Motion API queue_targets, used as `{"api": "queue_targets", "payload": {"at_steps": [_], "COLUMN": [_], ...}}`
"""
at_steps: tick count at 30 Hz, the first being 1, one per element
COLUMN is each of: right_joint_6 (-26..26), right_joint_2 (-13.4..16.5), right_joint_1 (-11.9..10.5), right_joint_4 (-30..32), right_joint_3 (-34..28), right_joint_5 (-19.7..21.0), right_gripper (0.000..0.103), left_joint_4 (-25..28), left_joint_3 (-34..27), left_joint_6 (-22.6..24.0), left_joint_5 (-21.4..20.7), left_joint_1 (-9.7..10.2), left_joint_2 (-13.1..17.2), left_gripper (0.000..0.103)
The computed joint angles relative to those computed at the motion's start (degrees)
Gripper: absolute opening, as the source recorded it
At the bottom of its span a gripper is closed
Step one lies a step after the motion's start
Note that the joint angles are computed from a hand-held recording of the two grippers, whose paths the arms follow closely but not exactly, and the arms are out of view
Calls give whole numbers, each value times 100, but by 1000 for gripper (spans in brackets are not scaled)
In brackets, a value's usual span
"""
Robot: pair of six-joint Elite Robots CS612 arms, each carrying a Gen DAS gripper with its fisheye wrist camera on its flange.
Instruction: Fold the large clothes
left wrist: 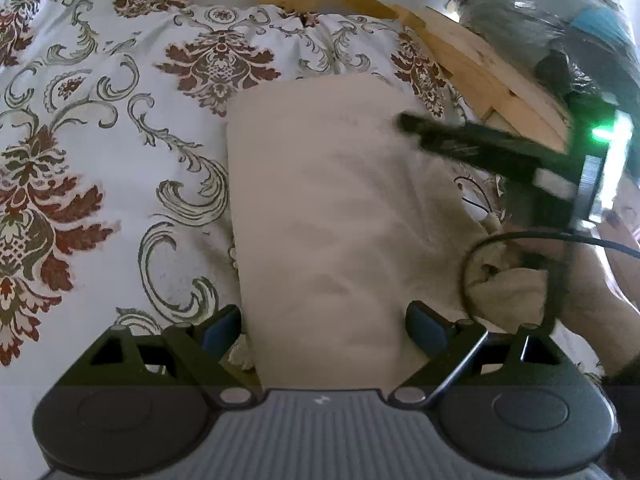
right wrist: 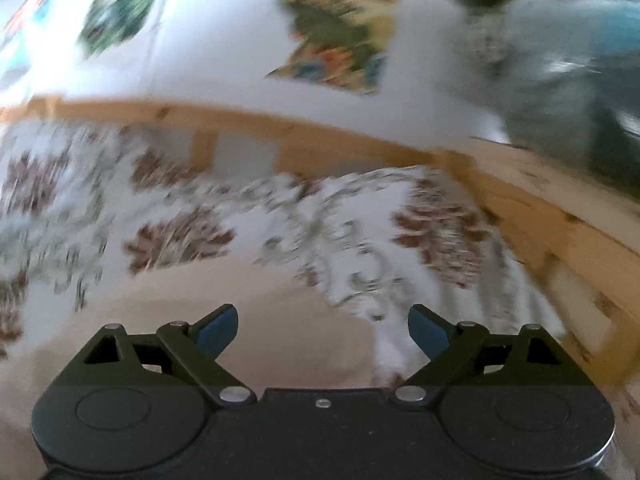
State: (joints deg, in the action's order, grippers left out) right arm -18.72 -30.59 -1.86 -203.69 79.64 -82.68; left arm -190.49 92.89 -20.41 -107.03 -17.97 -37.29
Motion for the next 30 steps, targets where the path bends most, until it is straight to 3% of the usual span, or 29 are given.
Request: {"api": "queue_targets", "payload": {"at_steps": [3, 8, 11, 14, 16, 18, 21, 23, 24, 26, 28, 30], "right_joint_6": [-33, 256, 443, 1157, 1915, 2454, 2791, 3190, 3459, 3677, 3911, 4309], "right_joint_2": [152, 163, -183, -712, -1104, -1401, -1669, -1668, -1630, -1595, -1586, -1561], "right_joint_1": [53, 28, 16, -99, -228, -410, -681, -792, -827, -787, -748, -773], "right_joint_4": [516, 723, 590, 440, 526, 852, 2216, 2996, 3257, 3489, 3046, 2522], "right_joint_3": [-264, -312, 92, 765, 1290, 1688, 1907, 1879, 1853, 1785, 1853, 1971], "right_joint_5": [-47, -183, -751, -927, -641, 115, 1464, 2046, 2202, 1929, 1731, 1906], "right_gripper": [92, 94, 91, 98, 100, 101, 101, 96, 93, 81, 78, 77], "left_joint_4": [-98, -166, -226, -196, -140, -81, 34, 90, 135, 204, 174, 208], "left_joint_3": [-1, -11, 21, 34, 49, 77, 127, 181, 194, 234, 266, 265], "left_joint_6": [81, 10, 10, -60, -164, -320, -459, -451, -406, -296, -232, -181], "left_joint_5": [36, -21, 40, -25, -90, -174, -354, -340, -306, -155, -79, -62], "left_joint_1": [-17, 9, 3, 16, 36, 67, 121, 125, 121, 98, 85, 78], "left_joint_2": [26, 51, 18, -13, -36, -70, -128, -175, -194, -243, -263, -267], "left_gripper": [93, 96, 95, 95, 95, 95, 95, 95, 95, 96, 96, 96]}}
